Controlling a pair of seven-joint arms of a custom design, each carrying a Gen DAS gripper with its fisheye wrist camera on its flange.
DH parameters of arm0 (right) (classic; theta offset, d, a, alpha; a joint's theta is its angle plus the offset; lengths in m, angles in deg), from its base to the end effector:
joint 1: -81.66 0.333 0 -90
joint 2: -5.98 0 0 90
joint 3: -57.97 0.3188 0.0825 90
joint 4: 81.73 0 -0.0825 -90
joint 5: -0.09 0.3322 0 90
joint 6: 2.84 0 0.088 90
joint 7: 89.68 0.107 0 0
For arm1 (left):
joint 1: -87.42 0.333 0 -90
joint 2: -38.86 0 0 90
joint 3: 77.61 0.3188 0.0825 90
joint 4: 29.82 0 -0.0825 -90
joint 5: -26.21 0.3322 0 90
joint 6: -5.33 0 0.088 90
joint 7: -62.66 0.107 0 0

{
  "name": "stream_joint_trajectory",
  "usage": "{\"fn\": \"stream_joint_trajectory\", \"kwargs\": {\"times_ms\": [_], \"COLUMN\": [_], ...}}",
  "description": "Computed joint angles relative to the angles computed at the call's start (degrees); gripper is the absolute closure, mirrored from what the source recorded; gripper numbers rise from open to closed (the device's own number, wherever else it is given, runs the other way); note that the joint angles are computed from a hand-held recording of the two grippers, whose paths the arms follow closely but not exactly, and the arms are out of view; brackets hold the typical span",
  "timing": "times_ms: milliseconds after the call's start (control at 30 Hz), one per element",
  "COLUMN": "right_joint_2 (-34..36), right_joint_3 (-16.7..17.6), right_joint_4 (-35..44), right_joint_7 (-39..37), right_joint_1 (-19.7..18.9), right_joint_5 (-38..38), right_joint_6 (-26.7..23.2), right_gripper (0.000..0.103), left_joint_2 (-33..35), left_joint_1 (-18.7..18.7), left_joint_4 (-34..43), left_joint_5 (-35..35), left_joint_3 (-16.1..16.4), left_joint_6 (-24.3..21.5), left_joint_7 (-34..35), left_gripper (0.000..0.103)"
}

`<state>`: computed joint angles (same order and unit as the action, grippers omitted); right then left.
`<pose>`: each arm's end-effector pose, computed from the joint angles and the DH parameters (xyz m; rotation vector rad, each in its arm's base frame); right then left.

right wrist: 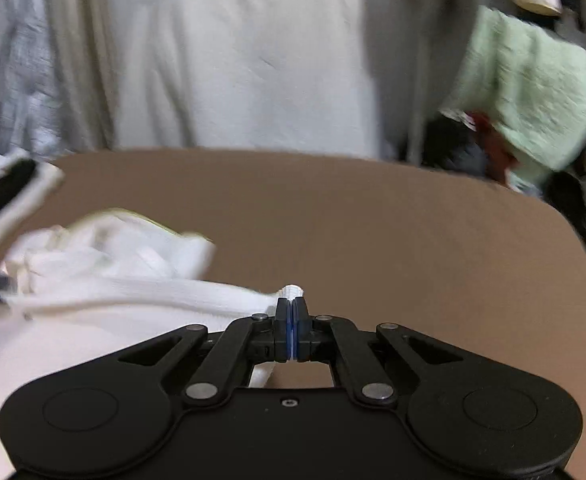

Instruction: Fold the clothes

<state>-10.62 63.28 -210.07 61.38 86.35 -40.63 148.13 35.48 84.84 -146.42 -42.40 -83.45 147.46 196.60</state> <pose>0.4504 0.1009 0.5818 -1.3874 2.0366 -0.8679 0.5239 -0.0752 0.5475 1.8132 -2.0099 1.5188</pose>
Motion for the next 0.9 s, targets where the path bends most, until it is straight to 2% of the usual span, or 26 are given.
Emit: {"fn": "stream_joint_trajectory", "kwargs": {"times_ms": [100,200,300,333,400,500,567,600,700,800,867,900], "right_joint_2": [-0.32,1.52,3.29,3.45,3.02,3.13,4.05,4.48,4.66,3.47,3.72,4.41], "right_joint_3": [-1.95,-2.89,-1.55,-1.52,-2.18,-5.76,-6.68,-7.08,-5.10,-4.88,-5.85,-6.39], "right_joint_4": [-1.16,-0.16,1.68,1.60,0.22,-3.43,-3.92,-4.04,-3.48,-4.75,-4.87,-4.43], "right_joint_7": [-2.79,-6.17,-5.85,-5.36,-3.83,-5.48,-8.69,-10.42,-9.55,-8.75,-10.45,-11.82], "right_joint_1": [1.75,2.24,1.31,1.13,0.69,1.13,1.65,1.99,-0.03,-0.59,0.07,0.36], "right_joint_5": [7.98,11.81,8.62,7.33,5.74,11.68,16.03,18.28,17.33,18.32,21.14,22.54], "right_joint_6": [-3.70,-5.71,-9.27,-8.83,-5.16,8.09,11.28,12.39,10.08,9.01,8.82,8.76], "right_gripper": [0.100,0.100,0.100,0.100,0.095,0.095,0.093,0.088,0.070,0.066,0.065,0.065], "left_joint_2": [-0.01,0.24,0.39,0.40,1.56,6.06,11.50,14.49,23.09,28.65,29.57,28.94], "left_joint_1": [-0.11,-0.03,0.37,0.48,0.72,0.34,-0.50,-1.10,-4.23,-6.25,-7.15,-7.23], "left_joint_4": [-0.17,-0.12,0.50,1.03,3.86,10.69,18.23,22.72,35.48,42.27,42.18,40.49], "left_joint_5": [3.53,8.34,17.63,20.26,26.44,39.07,48.75,52.75,64.77,71.46,74.32,75.10], "left_joint_3": [-0.43,-0.58,-0.72,-0.70,-0.73,-1.30,-1.16,-0.92,0.65,0.90,1.52,1.88], "left_joint_6": [2.67,5.75,8.68,9.12,8.76,9.06,6.25,3.91,-4.25,-9.34,-9.39,-7.84], "left_joint_7": [-2.69,-7.04,-14.11,-15.73,-20.16,-26.10,-31.85,-34.17,-39.87,-38.40,-38.49,-39.40], "left_gripper": [0.057,0.057,0.056,0.054,0.050,0.045,0.044,0.044,0.043,0.044,0.058,0.090]}}
